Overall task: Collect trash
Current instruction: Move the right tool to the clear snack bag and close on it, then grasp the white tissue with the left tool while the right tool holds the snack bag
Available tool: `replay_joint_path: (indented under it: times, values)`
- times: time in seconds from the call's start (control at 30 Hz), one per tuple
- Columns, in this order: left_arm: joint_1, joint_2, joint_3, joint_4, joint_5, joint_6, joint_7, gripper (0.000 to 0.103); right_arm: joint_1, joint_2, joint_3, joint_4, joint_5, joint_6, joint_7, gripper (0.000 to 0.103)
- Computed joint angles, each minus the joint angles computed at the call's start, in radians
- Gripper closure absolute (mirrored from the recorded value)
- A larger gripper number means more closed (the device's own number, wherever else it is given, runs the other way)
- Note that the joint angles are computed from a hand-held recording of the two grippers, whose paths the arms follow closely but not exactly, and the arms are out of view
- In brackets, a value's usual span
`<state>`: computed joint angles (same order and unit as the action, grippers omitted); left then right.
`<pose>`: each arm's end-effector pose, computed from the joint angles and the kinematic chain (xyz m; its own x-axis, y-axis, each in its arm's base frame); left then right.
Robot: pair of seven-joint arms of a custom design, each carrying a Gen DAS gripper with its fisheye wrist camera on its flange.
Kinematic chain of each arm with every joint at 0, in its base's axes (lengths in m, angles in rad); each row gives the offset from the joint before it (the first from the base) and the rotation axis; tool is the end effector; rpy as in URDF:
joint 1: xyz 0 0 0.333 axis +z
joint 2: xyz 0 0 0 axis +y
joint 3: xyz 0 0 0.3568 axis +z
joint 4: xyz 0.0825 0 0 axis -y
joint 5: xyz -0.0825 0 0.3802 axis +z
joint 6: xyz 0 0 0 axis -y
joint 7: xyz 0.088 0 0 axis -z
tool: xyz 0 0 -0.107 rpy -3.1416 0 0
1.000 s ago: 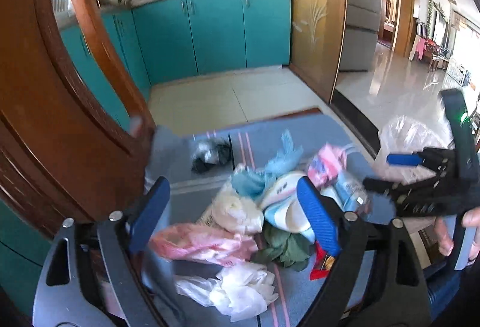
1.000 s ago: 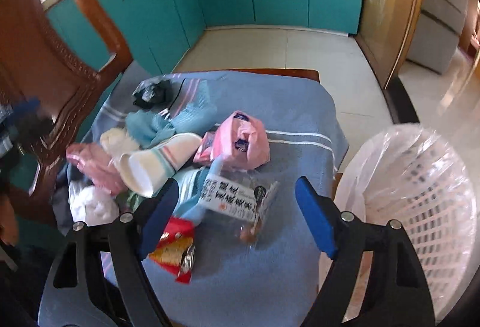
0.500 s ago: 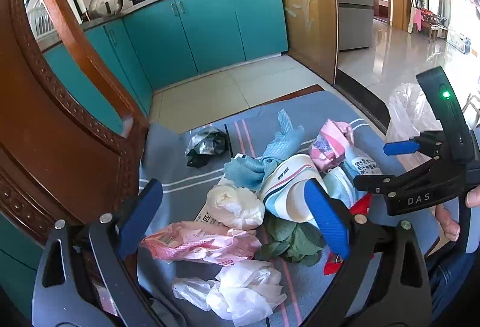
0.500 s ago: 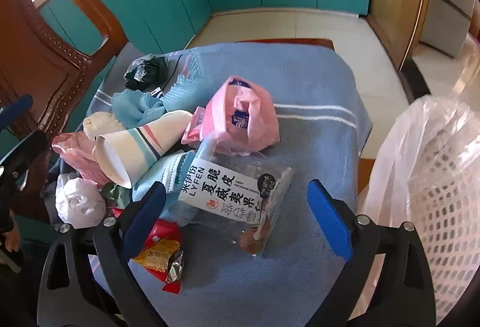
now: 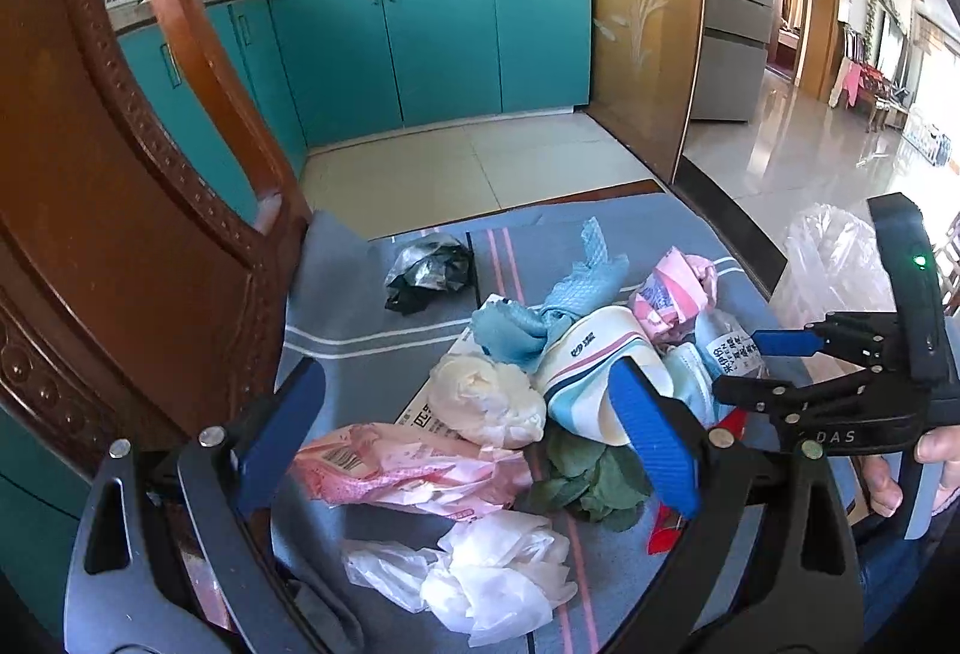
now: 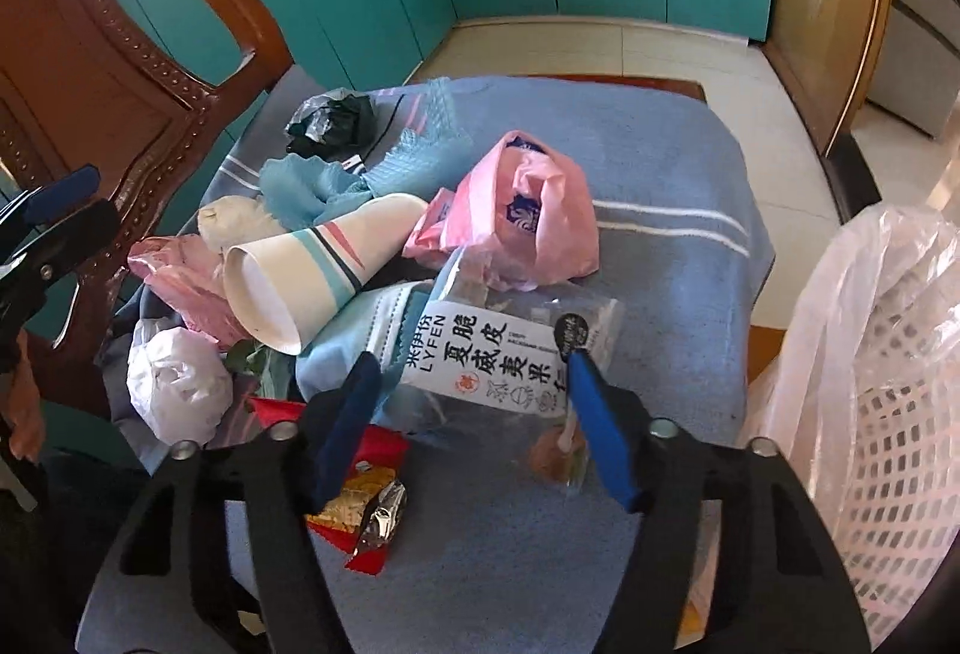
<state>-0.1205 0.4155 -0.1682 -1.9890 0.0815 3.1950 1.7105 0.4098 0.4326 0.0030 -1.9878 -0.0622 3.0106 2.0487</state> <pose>0.6473 -0.1862 0.3910 -0.4174 -0.9045 -0.0874 -0.6101 0.3502 -0.7107 0.6120 0.2728 0.3513 0.0551 -0.9739 -0.2201 -0.8567 0.0671 -0.5114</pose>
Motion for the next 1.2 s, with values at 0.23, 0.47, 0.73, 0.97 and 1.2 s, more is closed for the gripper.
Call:
replay_joint_path:
  times: [0.23, 0.47, 0.73, 0.97, 1.2]
  values:
    - [0.070, -0.003, -0.063, -0.004, -0.018, -0.009, 0.016, 0.008, 0.021, -0.021, -0.024, -0.025, -0.021, 0.020, 0.011, 0.055]
    - [0.284, -0.003, -0.279, -0.012, -0.099, -0.039, 0.109, 0.008, 0.016, -0.037, -0.026, -0.046, -0.021, 0.051, 0.025, 0.066]
    - [0.284, 0.018, -0.281, 0.023, -0.189, -0.118, 0.148, 0.008, -0.018, -0.033, 0.012, -0.036, 0.023, 0.035, 0.001, 0.059]
    - [0.227, 0.053, -0.227, 0.098, -0.282, -0.253, 0.158, 0.008, 0.059, -0.039, -0.085, -0.041, -0.051, 0.027, 0.089, 0.045]
    - [0.206, 0.072, -0.198, 0.141, -0.397, -0.340, 0.196, 0.008, 0.141, -0.051, -0.186, -0.045, -0.181, 0.016, 0.201, 0.045]
